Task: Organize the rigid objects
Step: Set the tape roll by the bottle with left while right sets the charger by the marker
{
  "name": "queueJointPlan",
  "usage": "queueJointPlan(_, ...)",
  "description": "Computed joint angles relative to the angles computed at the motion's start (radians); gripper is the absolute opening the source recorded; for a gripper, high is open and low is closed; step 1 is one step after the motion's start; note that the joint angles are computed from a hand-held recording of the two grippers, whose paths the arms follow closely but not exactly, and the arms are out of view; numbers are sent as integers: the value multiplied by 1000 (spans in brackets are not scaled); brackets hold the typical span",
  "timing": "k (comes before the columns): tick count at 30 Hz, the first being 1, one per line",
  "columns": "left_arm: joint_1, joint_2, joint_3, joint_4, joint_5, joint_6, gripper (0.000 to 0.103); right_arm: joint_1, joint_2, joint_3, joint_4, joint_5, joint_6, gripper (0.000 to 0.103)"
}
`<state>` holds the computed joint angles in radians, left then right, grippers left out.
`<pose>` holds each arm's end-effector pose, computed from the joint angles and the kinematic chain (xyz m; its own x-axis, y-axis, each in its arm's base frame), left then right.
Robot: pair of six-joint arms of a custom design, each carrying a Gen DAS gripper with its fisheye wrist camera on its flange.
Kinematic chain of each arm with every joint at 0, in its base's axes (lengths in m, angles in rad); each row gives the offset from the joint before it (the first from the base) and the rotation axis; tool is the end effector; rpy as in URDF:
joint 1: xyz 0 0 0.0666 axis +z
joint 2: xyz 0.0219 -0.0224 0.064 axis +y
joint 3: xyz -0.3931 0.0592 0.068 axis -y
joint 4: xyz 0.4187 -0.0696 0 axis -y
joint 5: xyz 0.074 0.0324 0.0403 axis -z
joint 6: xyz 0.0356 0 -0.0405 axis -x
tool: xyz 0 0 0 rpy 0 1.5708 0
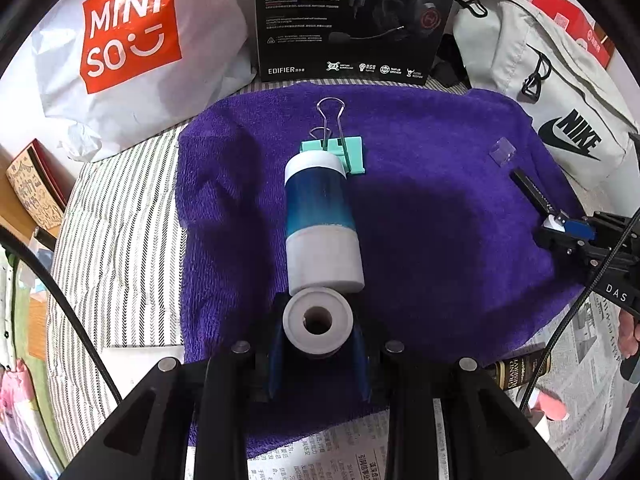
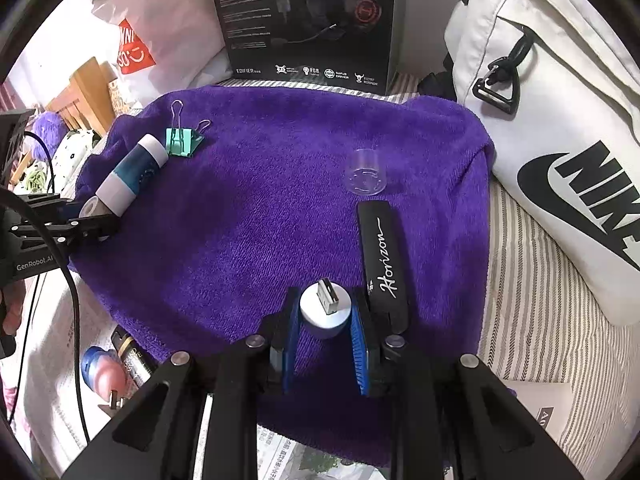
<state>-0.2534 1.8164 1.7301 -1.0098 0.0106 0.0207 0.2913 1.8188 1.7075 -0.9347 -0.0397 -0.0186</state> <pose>0.6295 -0.1638 0.3617 -0.8661 0.2029 -0.4568 0.2375 0.9712 -0.0189 0.6273 0.1891 0.3535 -0.8345 -0.2308 -0.5003 -0.2905 0.9559 0.0437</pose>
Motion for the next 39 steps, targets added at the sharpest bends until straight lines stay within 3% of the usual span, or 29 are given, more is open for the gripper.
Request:
queueJointPlan(6, -1, 3, 4, 0, 0, -2, 28, 1, -1, -2, 4, 10, 20, 24)
queueJointPlan(12, -2, 2, 5, -7, 4, -20, 35, 2, 3, 6, -7, 7, 30, 25)
queueJointPlan(18, 3, -7, 2, -22, 29, -4, 40, -1, 1, 8, -28, -14, 24, 46)
queueJointPlan(30, -2, -69, -47, -21, 6, 31, 51, -3, -48, -40, -30, 26, -12, 47)
queueJointPlan(35, -9, -116, -84, -3, -6, 43, 70, -4, -98, -84, -13, 44, -25, 48)
queueJointPlan(39, -19, -171, -138, 14, -1, 46, 71, -2, -151, -135, 17, 52, -45, 57)
